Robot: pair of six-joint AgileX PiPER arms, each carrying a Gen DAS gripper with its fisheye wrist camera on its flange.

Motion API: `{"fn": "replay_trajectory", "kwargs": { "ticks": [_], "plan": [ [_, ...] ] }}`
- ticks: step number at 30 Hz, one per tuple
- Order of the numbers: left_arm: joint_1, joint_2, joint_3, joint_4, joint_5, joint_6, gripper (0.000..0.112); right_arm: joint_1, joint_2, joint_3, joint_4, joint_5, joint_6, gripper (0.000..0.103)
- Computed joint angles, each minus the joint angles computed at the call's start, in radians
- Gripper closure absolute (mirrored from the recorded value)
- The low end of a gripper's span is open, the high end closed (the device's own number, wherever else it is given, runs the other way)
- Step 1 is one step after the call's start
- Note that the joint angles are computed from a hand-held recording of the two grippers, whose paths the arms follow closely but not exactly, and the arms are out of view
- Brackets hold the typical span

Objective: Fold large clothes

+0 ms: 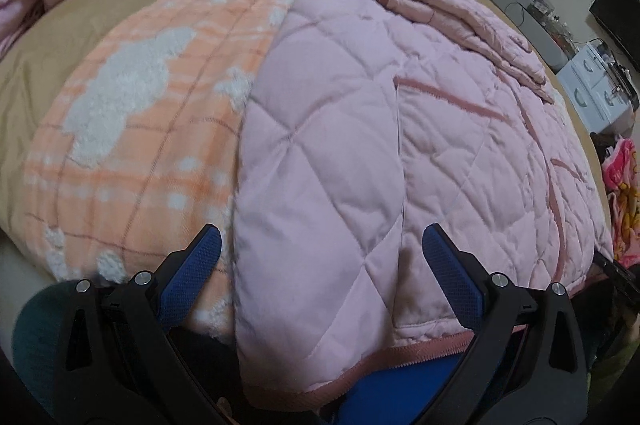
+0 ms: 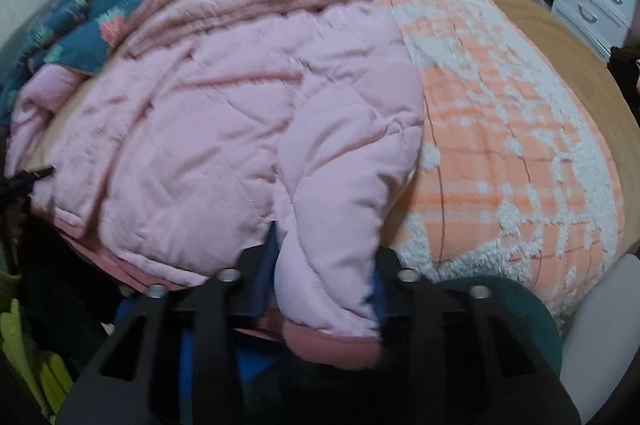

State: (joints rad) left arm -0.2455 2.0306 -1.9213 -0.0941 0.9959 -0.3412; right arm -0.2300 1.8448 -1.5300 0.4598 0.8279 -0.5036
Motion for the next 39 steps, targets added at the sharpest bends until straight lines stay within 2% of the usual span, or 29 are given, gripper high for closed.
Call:
{"fn": "replay_trajectory", "kwargs": {
  "ticks": [3,8,10,13,15,18,22,25,29,31,32,33,34,36,39],
  "plan": [
    [-0.004,0.018,-0.017,-0.016,0.017,0.025,0.018,-0.01,-0.022,-0.008,0.088,-0.013,-0.058,0.079],
    [-0.026,0.025,-0.019,-0.01,0.02,0.052,0.019,-0.015,-0.007,-0.117,0.172,0.011,-0.093,0.08],
    [-0.037,0.024,-0.018,-0.003,0.017,0.063,0.026,-0.009,0.016,-0.181,0.185,0.032,-0.087,0.08],
    [-0.054,0.01,-0.002,0.025,0.002,0.064,0.049,0.002,0.045,-0.245,0.18,0.048,-0.062,0.08],
    [-0.057,-0.011,0.021,0.045,-0.024,0.047,0.08,0.005,0.052,-0.257,0.186,0.052,-0.054,0.08],
    [-0.055,-0.033,0.033,0.037,-0.057,0.055,0.095,0.003,0.051,-0.242,0.177,0.052,-0.037,0.079],
    [-0.057,-0.026,-0.013,0.038,-0.064,0.071,0.1,-0.003,0.039,-0.197,0.152,0.051,-0.012,0.079],
    [-0.052,-0.015,-0.058,0.02,-0.069,0.083,0.101,-0.003,0.017,-0.137,0.131,0.039,-0.008,0.074],
    [-0.056,0.006,-0.116,0.013,-0.059,0.091,0.101,-0.003,-0.008,-0.066,0.082,0.025,0.023,0.06],
    [-0.06,0.01,-0.126,0.016,-0.058,0.091,0.101,0.022,-0.02,-0.04,-0.013,0.01,0.069,0.056],
    [-0.059,0.009,-0.127,0.013,-0.06,0.093,0.101,0.031,-0.019,-0.038,-0.042,0.01,0.079,0.05],
    [-0.057,0.008,-0.124,0.009,-0.063,0.095,0.101,0.049,-0.012,-0.043,-0.09,0.026,0.093,0.039],
    [-0.054,0.007,-0.121,0.002,-0.068,0.096,0.101,0.079,-0.004,-0.045,-0.162,0.04,0.113,0.035],
    [-0.05,-0.003,-0.1,-0.007,-0.083,0.098,0.101,0.126,-0.002,-0.018,-0.269,0.016,0.157,0.027],
    [-0.044,-0.01,-0.081,-0.017,-0.098,0.098,0.101,0.18,0.005,0.023,-0.382,-0.026,0.237,0.026]
  ]
}}
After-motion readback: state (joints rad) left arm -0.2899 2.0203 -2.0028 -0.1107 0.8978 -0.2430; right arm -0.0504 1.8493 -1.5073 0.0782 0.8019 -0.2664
